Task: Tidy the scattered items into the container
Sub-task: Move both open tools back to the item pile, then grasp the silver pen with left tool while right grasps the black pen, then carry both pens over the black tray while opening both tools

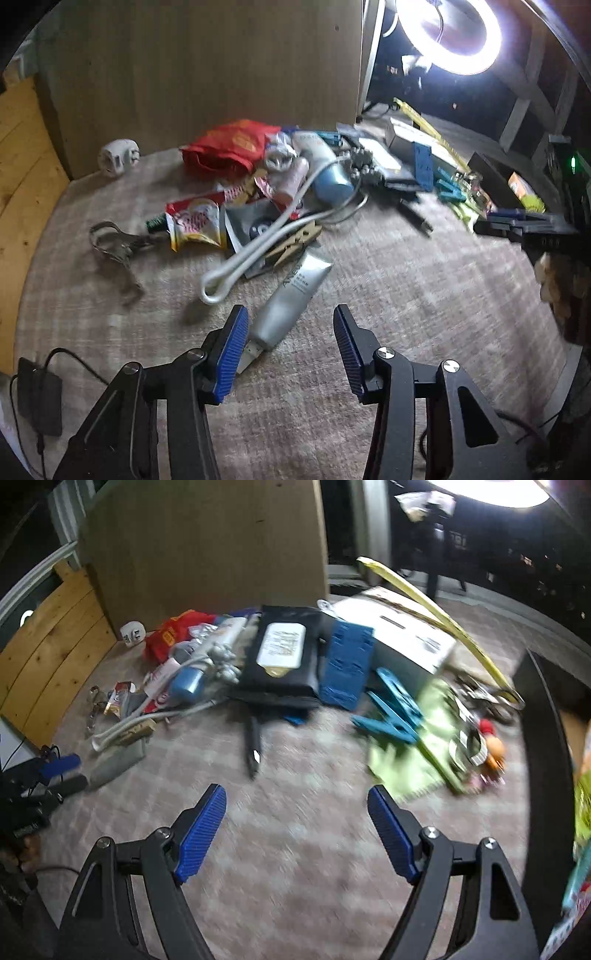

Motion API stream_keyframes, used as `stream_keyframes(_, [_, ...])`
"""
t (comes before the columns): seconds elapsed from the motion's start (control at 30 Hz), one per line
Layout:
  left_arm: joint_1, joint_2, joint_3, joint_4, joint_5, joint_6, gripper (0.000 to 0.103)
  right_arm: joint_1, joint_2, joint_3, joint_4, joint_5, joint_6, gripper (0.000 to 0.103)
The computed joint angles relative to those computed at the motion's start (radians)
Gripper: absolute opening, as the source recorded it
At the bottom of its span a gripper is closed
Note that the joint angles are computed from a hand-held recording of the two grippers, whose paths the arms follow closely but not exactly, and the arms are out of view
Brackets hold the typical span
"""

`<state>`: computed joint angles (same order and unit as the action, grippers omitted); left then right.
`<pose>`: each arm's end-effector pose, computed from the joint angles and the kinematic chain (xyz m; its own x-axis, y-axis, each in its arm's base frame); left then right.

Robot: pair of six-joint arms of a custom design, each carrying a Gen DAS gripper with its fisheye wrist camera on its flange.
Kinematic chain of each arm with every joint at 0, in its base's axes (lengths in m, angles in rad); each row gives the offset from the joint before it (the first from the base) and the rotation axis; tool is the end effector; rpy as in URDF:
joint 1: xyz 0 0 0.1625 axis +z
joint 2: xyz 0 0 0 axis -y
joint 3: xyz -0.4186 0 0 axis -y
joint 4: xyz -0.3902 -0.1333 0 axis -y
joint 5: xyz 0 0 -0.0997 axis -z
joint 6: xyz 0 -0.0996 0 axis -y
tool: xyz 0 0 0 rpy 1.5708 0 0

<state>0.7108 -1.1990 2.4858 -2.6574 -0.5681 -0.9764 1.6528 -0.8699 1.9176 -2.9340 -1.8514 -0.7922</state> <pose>-0.1223 -0.3920 0.1056 -0.7408 -0.2402 -0.6274 0.2303 0.7865 -0.5730 0.1536 -0.5787 0.0844 -0.6221 -0.6696 0.4058 -0.7415 0.6703 -0.0305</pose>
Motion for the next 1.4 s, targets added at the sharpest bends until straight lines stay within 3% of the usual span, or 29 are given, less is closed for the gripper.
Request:
stream_keyframes(0.07, [0.02, 0.016, -0.001, -0.04, -0.009, 0.04, 0.044, 0.015, 0.032, -0.025, 0.006, -0.008, -0.008, 0.077])
stream_keyframes(0.2, [0.055, 0.035, -0.001, -0.112, -0.026, 0.107, 0.043, 0.041, 0.096, -0.076, 0.016, -0.043, -0.031, 0.064])
stream_keyframes(0.3, [0.075, 0.052, -0.003, -0.16, -0.036, 0.159, 0.042, 0.056, 0.149, -0.117, 0.011, -0.077, -0.047, 0.062])
stream_keyframes(0.43, [0.103, 0.072, -0.01, -0.211, -0.051, 0.21, 0.038, 0.066, 0.198, -0.159, 0.02, -0.105, -0.05, 0.051])
stream_keyframes(0.6, [0.126, 0.096, -0.027, -0.277, -0.07, 0.291, 0.038, 0.079, 0.237, -0.185, -0.018, -0.129, -0.071, 0.05])
stream_keyframes(0.67, [0.13, 0.106, -0.038, -0.284, -0.075, 0.311, 0.032, 0.087, 0.249, -0.184, -0.05, -0.148, -0.092, 0.038])
stream_keyframes(0.7, [0.129, 0.11, -0.042, -0.283, -0.075, 0.315, 0.026, 0.087, 0.244, -0.181, -0.041, -0.144, -0.097, 0.022])
stream_keyframes(0.73, [0.126, 0.116, -0.044, -0.291, -0.082, 0.324, 0.025, 0.085, 0.235, -0.176, -0.025, -0.139, -0.099, 0.012])
stream_keyframes(0.77, [0.125, 0.122, -0.044, -0.306, -0.091, 0.337, 0.02, 0.084, 0.228, -0.17, -0.016, -0.139, -0.099, 0.012])
stream_keyframes(0.8, [0.121, 0.131, -0.043, -0.323, -0.099, 0.348, 0.009, 0.08, 0.216, -0.161, -0.004, -0.138, -0.096, 0.012])
stream_keyframes(0.83, [0.113, 0.143, -0.041, -0.331, -0.099, 0.347, 0.008, 0.074, 0.2, -0.15, 0.015, -0.133, -0.085, 0.012])
stream_keyframes(0.97, [0.086, 0.163, -0.025, -0.364, -0.118, 0.318, 0.008, 0.038, 0.112, -0.101, 0.127, -0.091, 0.004, 0.011])
stream_keyframes(1.17, [0.047, 0.164, 0.001, -0.4, -0.146, 0.239, 0.007, -0.01, -0.025, 0.016, 0.138, -0.05, 0.06, 0.011])
stream_keyframes(1.4, [-0.036, 0.169, -0.016, -0.357, -0.128, 0.14, 0.007, -0.063, -0.169, 0.092, 0.158, 0.037, 0.108, 0.011])
